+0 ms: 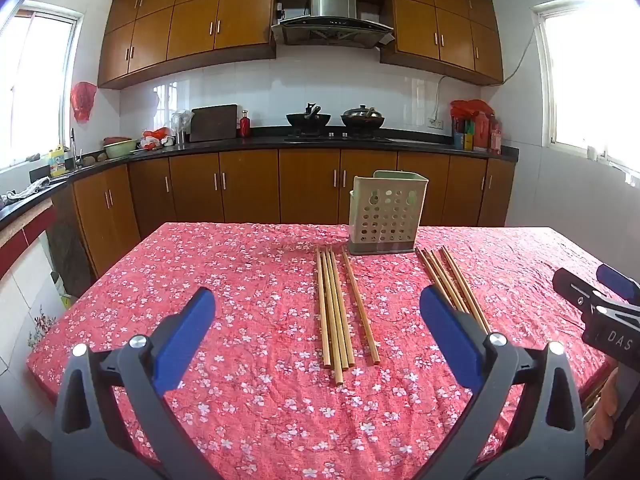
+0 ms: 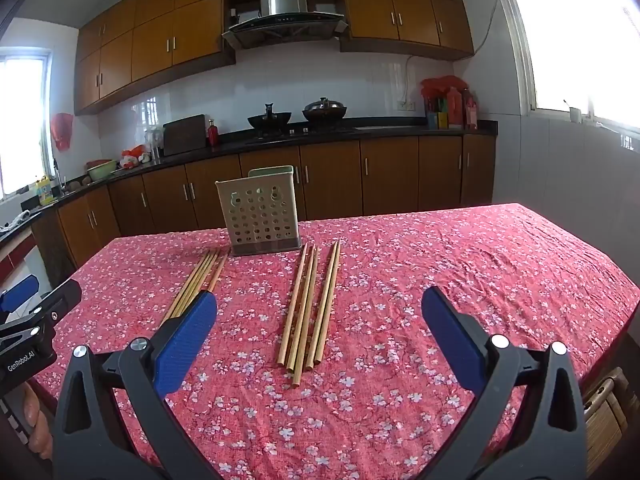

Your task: Organize utensils

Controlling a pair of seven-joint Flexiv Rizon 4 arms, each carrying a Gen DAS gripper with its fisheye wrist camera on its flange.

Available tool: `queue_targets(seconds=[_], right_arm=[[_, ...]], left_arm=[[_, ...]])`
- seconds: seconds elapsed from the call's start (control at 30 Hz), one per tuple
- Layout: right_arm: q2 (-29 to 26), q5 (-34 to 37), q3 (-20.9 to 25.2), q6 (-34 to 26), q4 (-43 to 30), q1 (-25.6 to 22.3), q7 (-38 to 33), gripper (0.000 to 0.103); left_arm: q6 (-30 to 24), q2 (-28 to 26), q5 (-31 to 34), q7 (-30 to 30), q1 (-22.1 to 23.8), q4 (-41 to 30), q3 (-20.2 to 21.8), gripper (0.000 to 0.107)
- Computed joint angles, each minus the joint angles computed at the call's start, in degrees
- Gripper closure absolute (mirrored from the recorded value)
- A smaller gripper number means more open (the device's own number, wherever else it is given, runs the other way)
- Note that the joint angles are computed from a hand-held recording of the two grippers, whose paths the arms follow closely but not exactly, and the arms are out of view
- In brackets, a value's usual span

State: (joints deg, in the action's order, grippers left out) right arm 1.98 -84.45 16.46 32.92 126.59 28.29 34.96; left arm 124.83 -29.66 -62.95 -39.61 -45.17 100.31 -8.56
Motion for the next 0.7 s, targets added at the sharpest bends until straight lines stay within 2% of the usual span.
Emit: queue_targets(seconds=[0.7], right_arm=[[-0.10,-0.19,-0.01,-0.05,-0.03,0.03,0.24,0.002]], left_arm=[[-0.04,0.02,-0.19,-0.07,0.02,-0.04,-0.09,0.008]])
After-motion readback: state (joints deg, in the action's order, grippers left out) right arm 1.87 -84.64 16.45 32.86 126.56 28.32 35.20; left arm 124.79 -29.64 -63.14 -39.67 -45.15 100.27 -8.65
